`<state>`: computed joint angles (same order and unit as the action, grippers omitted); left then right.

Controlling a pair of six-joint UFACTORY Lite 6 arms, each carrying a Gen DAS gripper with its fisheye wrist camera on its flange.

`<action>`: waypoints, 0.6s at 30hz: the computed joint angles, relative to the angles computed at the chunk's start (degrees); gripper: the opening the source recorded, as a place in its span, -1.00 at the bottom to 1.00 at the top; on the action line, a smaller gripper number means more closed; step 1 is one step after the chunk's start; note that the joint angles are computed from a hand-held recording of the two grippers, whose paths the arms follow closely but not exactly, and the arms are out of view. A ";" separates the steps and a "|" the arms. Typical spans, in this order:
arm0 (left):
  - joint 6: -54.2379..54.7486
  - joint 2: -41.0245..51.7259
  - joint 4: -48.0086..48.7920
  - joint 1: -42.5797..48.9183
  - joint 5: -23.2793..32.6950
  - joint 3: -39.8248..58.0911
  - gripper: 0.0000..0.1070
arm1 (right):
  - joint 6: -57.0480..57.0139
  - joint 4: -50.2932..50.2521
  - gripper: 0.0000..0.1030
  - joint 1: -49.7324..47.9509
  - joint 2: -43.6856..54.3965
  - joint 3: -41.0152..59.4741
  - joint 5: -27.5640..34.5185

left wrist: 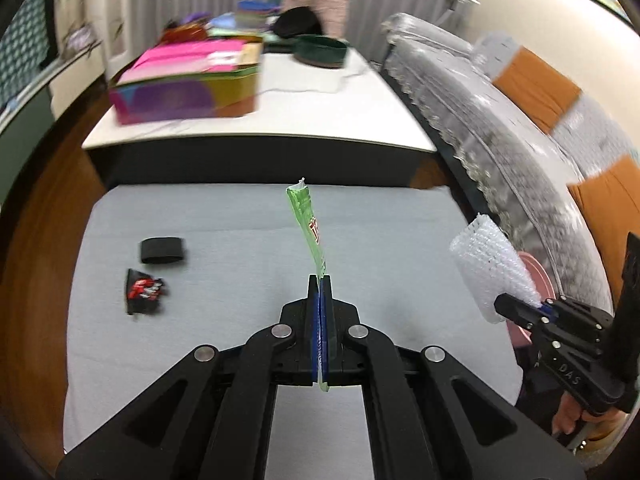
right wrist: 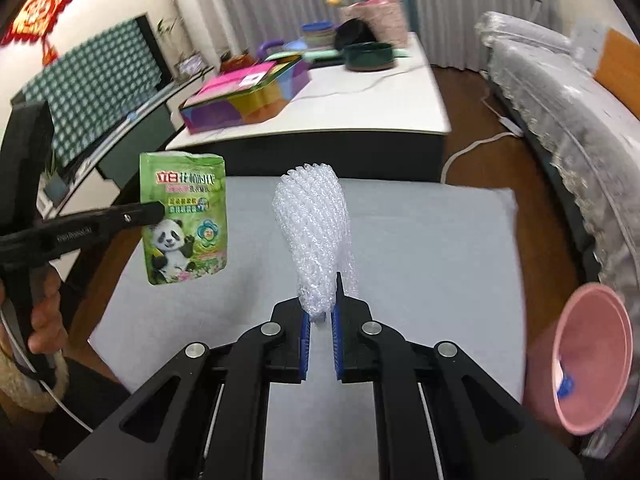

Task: Collect trash
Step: 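Carry both items over the pink wastebasket and open both tools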

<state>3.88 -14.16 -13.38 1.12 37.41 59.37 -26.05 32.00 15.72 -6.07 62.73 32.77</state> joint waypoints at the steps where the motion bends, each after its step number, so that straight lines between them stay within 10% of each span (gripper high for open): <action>1: -2.64 -0.83 1.30 -2.38 -0.05 -0.46 -1.00 | -2.60 2.37 -0.81 -2.82 -3.27 -2.87 1.12; 9: -31.64 6.78 21.14 -30.35 2.19 9.38 -1.00 | -17.65 12.36 -0.81 -26.46 -13.77 -10.85 11.38; 18: -39.12 28.82 28.96 -45.67 8.66 37.54 -1.00 | -32.60 21.09 -0.81 -51.23 -7.80 -2.54 22.00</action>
